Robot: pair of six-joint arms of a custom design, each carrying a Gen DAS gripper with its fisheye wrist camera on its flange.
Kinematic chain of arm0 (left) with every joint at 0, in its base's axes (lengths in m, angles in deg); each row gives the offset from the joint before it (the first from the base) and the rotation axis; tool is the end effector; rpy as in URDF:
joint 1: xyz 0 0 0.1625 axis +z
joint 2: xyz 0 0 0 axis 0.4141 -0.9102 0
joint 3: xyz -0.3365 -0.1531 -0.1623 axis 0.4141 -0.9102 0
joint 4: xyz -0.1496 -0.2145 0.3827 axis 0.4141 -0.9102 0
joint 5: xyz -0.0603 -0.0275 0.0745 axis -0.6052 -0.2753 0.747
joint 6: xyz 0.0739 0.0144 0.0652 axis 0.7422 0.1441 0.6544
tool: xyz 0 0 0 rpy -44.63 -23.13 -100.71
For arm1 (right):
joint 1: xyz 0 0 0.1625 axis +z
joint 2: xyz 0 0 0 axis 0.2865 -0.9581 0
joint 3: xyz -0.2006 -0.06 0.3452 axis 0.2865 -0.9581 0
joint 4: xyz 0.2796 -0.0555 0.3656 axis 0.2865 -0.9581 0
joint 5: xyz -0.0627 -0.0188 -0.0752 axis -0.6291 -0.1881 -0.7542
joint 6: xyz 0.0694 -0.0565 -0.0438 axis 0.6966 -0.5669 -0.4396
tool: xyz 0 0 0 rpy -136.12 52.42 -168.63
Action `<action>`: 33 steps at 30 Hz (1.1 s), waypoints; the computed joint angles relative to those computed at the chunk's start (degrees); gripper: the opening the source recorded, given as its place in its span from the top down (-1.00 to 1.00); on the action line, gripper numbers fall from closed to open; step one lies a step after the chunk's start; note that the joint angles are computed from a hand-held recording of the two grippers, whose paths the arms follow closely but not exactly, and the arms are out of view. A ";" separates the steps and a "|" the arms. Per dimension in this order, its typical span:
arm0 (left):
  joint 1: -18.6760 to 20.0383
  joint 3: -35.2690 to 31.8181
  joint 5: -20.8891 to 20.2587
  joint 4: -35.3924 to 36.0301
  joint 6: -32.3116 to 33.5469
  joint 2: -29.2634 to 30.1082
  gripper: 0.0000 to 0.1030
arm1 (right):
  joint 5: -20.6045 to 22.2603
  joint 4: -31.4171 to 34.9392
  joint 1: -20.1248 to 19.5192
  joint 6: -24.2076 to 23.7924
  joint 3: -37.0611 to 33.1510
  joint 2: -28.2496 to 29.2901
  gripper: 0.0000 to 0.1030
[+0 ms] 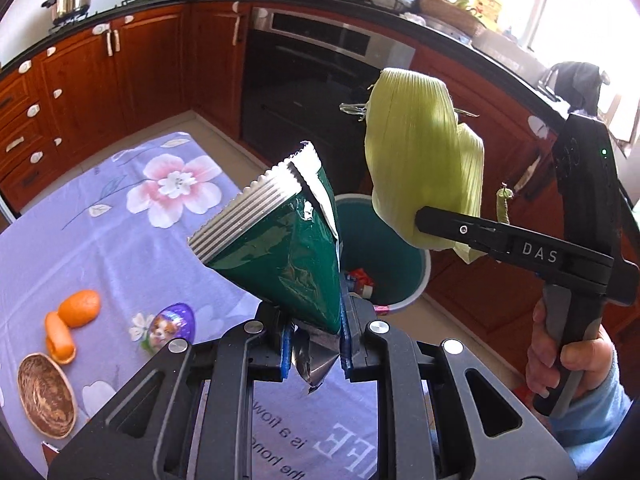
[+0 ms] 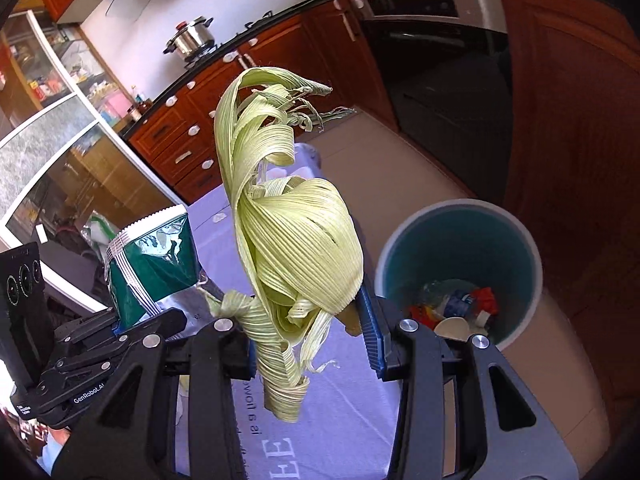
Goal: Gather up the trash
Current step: 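Carry chip bag and corn husks over the teal bin and open both tools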
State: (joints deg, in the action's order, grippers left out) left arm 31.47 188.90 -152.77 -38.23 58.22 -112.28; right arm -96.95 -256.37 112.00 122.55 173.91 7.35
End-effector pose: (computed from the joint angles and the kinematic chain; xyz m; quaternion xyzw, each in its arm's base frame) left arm -0.1728 -0.5459 0.3593 0.4209 0.8908 -0.1055 0.1345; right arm 0.4289 -0.4432 0.0923 -0.0838 -0.8874 0.4109 0.1914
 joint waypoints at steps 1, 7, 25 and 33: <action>-0.56 0.24 -0.01 0.01 0.05 0.66 0.64 | -0.38 -0.53 -0.31 0.61 1.49 -1.17 0.27; -2.92 1.45 -0.81 -0.58 0.07 4.16 0.62 | -1.30 -1.78 -2.16 3.06 7.94 -6.42 0.26; -3.61 -1.35 -1.91 -2.04 -2.51 18.22 0.59 | 2.96 -2.14 -8.98 4.06 14.35 -11.48 0.25; -2.79 -2.81 -1.76 -2.54 -3.17 22.07 -0.03 | 3.40 0.11 -10.63 4.82 14.47 -11.97 0.24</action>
State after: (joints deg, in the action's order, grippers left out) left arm 28.68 186.09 -154.53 -40.78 55.06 -90.22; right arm -93.56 -256.27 101.38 127.36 188.38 -4.62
